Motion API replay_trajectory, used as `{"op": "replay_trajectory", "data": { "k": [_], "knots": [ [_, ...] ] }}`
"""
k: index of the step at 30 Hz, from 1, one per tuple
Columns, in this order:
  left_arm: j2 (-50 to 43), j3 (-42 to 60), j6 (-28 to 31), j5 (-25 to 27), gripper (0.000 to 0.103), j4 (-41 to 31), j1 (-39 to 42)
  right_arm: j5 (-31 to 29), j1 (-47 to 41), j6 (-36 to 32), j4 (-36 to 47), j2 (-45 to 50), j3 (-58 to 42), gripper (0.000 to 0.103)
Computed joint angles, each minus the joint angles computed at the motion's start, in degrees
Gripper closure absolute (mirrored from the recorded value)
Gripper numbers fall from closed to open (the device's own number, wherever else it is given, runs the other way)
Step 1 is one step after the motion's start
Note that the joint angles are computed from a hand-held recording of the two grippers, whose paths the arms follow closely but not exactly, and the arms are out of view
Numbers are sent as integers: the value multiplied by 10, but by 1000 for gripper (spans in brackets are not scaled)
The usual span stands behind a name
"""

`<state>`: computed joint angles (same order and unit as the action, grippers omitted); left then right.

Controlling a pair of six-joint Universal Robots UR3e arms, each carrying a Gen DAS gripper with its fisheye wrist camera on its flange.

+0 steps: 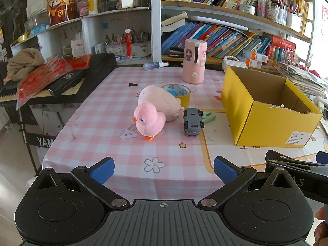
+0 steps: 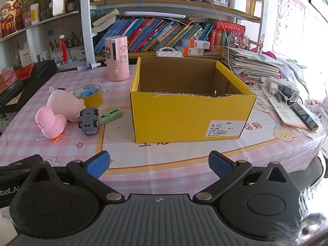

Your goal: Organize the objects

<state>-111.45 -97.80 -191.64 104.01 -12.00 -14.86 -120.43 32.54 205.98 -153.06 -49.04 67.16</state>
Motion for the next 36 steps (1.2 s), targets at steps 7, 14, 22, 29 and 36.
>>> {"op": "replay_trajectory", "data": {
  "k": [7, 14, 22, 29, 36],
  "knots": [
    [-1, 2, 9, -6, 0, -3, 10, -1, 0, 1, 5, 4, -8, 0],
    [-2, 3, 9, -7, 0, -3, 11, 0, 0, 0, 5, 5, -8, 0],
    [-3, 4, 9, -6, 0, -3, 10, 0, 0, 1, 7, 5, -10, 0],
    [-3, 4, 10, -7, 0, -4, 11, 0, 0, 1, 7, 5, -10, 0],
    [-3, 5, 9, -6, 0, -5, 10, 0, 0, 2, 7, 5, -10, 0]
  ]
}}
